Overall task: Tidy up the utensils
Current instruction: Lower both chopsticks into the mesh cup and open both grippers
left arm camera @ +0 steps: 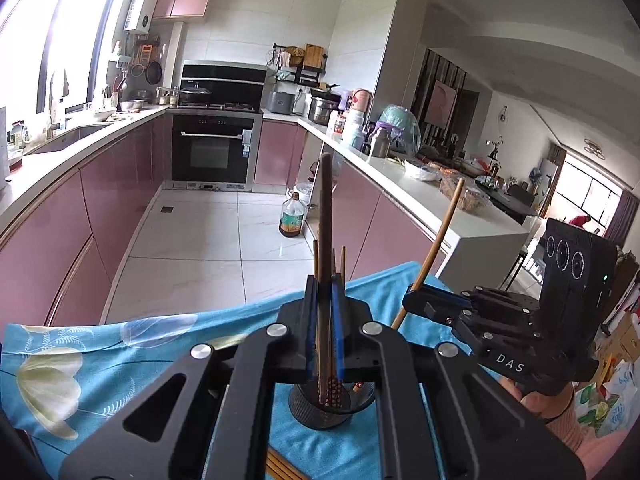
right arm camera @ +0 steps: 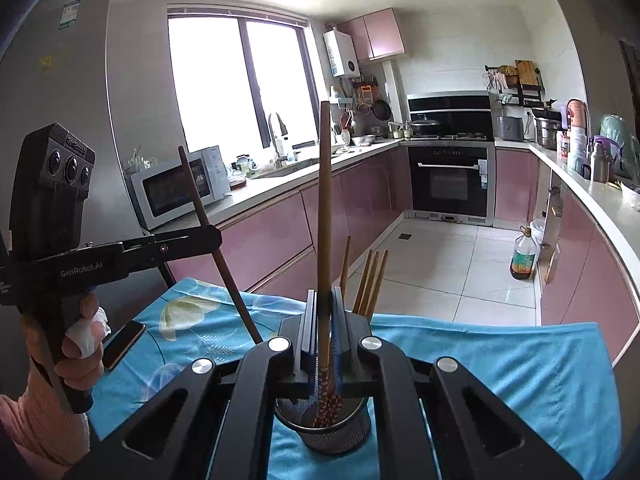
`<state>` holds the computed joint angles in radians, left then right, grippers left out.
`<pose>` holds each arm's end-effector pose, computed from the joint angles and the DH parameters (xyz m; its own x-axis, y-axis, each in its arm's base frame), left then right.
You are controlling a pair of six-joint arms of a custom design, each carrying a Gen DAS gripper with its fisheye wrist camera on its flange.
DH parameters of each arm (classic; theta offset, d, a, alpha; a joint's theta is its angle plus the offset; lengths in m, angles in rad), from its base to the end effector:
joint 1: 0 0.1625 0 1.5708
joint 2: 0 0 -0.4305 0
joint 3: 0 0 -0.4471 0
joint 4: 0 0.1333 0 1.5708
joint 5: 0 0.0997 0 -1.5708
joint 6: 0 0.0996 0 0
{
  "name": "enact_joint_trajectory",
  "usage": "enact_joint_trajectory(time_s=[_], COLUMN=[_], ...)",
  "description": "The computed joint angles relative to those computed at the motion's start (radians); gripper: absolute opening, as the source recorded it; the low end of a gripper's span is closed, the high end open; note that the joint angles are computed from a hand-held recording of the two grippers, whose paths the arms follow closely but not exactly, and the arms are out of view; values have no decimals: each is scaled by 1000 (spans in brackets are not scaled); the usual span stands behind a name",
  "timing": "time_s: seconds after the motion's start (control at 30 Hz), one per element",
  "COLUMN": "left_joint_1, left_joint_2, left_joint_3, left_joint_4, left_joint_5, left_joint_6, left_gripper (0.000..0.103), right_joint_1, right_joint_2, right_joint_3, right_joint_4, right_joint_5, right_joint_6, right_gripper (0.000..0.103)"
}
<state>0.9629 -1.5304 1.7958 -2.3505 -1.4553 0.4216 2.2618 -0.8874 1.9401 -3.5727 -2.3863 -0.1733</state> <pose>-0.2149 -0.5623 0.4383 -0.5700 0.7677 -0.2929 0.8006 0.4390 -0.4078 0.4336 -0.4289 0.1492 -0.8279 -0.0584 0.5578 -0.5217 0.4453 -0.7277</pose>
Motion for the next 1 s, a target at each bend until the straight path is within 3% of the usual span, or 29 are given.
enact_joint_trajectory(time_s=[0.47, 0.73, 1.0], left_joint_1=[33, 40, 64], left_joint_2=[112, 157, 140], left_joint_3=[-26, -40, -12], left_joint_4=[83, 61, 30], left_joint_5=[82, 120, 109], left_joint_6=[18, -1, -7], left_gripper=[7, 12, 21], right_joint_1=[-99, -109, -99], right_joint_2=[-33, -30, -27], right_joint_3=[32, 30, 41], right_joint_4=[256, 245, 201], right_joint_5=[73, 60, 45], right_joint_6=[233, 248, 229], right_gripper=[6, 8, 18])
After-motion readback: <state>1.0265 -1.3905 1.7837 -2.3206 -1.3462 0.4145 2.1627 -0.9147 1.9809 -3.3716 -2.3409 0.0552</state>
